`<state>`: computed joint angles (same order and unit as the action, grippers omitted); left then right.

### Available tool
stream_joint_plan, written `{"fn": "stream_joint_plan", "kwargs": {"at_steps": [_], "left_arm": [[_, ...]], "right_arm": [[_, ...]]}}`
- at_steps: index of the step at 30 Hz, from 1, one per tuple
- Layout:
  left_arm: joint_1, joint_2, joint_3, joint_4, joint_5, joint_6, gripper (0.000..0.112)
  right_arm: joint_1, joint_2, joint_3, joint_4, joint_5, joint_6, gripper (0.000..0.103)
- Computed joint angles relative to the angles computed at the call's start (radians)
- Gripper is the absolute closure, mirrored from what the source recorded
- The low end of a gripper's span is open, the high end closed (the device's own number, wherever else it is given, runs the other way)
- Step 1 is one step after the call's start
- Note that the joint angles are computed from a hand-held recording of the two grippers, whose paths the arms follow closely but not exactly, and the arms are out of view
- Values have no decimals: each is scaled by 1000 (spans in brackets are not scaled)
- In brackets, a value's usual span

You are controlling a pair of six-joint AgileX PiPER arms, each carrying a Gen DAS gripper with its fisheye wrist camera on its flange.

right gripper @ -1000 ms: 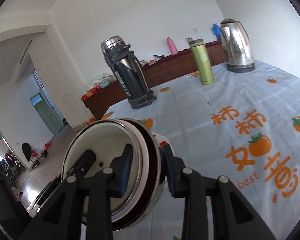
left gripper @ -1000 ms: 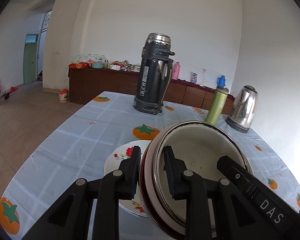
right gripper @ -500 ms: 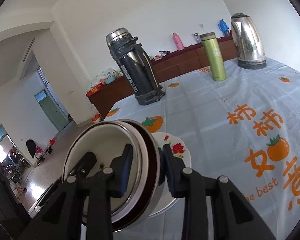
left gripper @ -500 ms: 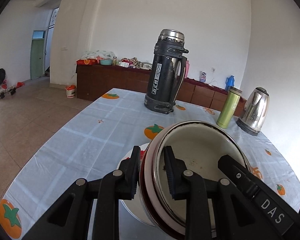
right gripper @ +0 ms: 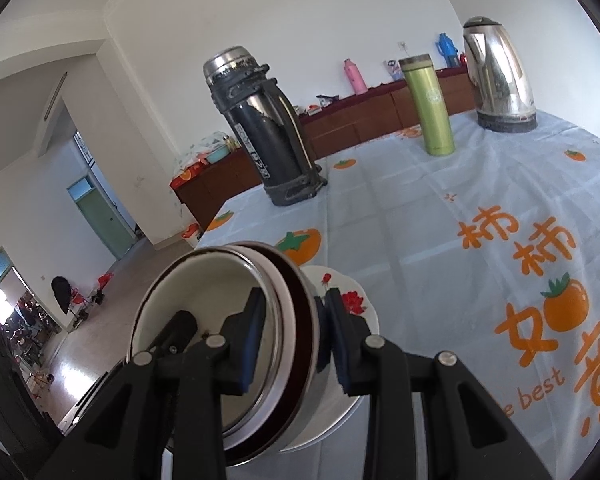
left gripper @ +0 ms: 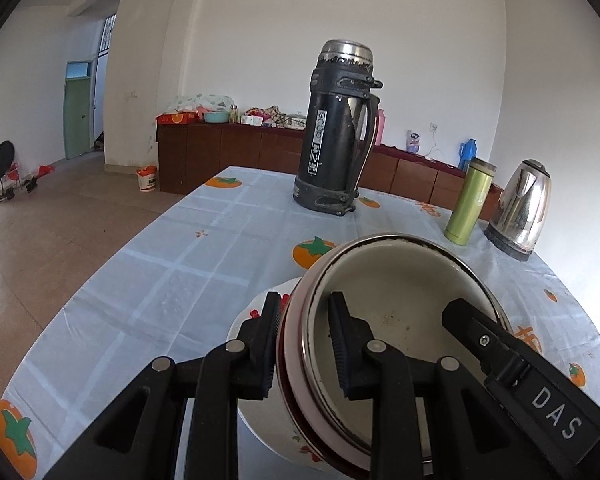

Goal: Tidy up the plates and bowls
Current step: 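Lift the nested bowls with both tools and carry them over the flower plates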

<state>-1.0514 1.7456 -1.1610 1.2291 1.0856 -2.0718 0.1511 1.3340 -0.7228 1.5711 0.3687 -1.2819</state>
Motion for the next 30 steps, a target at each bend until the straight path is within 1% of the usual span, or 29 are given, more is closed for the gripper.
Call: {"fn": "stream_joint_plan", "kwargs": {"at_steps": [4, 15, 22, 30], "left_arm": [[9, 5, -10, -5, -8, 13, 86], [20, 24, -47, -11, 4, 56, 86], [46, 35, -64, -23, -12, 86, 86], [90, 43, -80, -63, -63, 143, 86]], "right_arm": [[-1, 11, -7, -9, 0, 12, 72], [2, 13, -14, -11, -3, 26, 72], [10, 45, -54, -70, -11, 97, 72], [20, 92, -100, -178, -17, 212, 72]]}}
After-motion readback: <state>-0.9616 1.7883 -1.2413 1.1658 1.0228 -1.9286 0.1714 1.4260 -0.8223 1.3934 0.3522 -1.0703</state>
